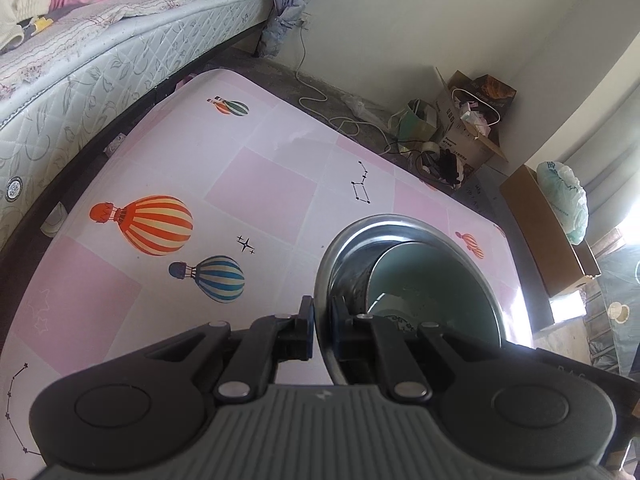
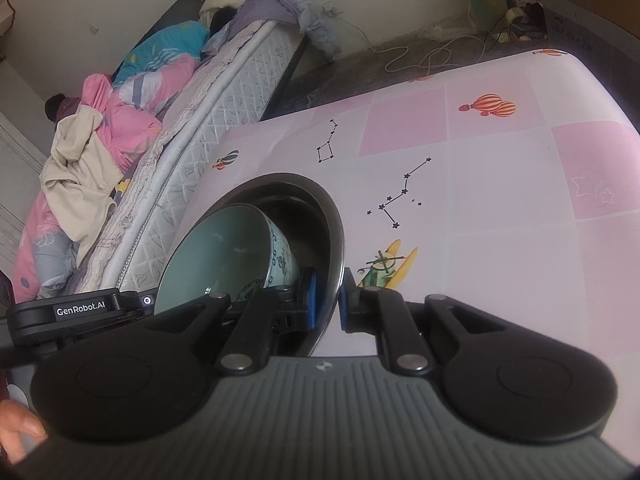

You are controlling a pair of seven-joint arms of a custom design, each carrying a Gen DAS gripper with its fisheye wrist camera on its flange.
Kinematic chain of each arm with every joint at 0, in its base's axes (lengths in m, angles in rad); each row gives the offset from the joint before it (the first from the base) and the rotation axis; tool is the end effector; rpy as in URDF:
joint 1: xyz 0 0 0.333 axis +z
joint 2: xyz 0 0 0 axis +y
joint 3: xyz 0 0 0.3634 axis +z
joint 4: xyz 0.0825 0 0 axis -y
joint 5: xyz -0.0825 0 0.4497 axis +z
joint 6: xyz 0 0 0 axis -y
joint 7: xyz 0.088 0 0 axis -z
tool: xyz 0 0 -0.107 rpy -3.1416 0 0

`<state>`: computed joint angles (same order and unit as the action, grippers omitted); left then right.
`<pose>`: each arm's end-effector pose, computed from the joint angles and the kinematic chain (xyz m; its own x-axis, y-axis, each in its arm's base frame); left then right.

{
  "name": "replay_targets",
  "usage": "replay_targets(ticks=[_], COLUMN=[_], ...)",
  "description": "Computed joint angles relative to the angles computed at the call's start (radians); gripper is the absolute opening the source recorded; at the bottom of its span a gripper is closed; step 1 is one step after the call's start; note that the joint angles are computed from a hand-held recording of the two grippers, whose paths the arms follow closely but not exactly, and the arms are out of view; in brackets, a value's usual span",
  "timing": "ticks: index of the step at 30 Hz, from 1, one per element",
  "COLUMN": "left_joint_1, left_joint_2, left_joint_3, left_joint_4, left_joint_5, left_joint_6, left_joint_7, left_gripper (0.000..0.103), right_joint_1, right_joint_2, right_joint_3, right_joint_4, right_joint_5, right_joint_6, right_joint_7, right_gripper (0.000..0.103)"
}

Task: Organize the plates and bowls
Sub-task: 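Lift the basin holding the teal bowl and carry it over the plate, then lower the basin onto the white plate and open both tools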

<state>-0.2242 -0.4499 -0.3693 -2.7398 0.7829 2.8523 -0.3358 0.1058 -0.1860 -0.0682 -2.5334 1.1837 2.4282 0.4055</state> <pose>0.3410 -0.2693 0.3883 0.4198 -0.8196 0.3899 -0.6310 -0.5724 -0.5237 0.4899 0.0220 0.3509 0.3867 -0.7716 -0.5050 -0.8565 -0.0976 -0.5068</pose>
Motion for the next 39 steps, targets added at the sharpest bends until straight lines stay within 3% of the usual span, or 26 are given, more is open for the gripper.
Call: replay_targets(ticks=[13,23,28,34,39], left_joint_1=[-0.147,-0.234,-0.259,-0.276,-0.292], left_joint_2=[-0.191,-0.17,-0.137,-0.108,-0.099], left_joint_3=[-0.054,-0.116,-0.13,-0.126,-0.139], left_joint_4=[-0.079,-0.112,-0.107,-0.109,-0.082], left_joint_5=[-0.1,-0.137,-0.131,-0.11,-0.082], left_joint_6=[-0.067,-0.062,-0.094,-0.091,-0.152], left_joint_7=[-0.061,-0.186,-0.228,-0.263,-0.267], left_gripper=[0.008,0.007,0.008,0.008,0.008], right_joint_1=[-0.079,-0.222,-0.249,-0.228,-0.221], right_joint_2=[-0.296,-0.446,-0.487,-0.507,-0.498], right_joint_3=[-0.078,-0.128,-0.125,-0.116,-0.125], right_joint_4=[-0.174,-0.319,-0.367,-0.409,-0.424], right_joint_5=[-0.171,-0.349,-0.378,-0.365,-0.355], right_joint_6=[-0.14,-0.245,-0.23,-0.151,-0.123], right_joint_7=[0.065,0.077,0.047,0.005,-0.007], right_gripper=[0.011,0.012,0.012,0.012,0.014])
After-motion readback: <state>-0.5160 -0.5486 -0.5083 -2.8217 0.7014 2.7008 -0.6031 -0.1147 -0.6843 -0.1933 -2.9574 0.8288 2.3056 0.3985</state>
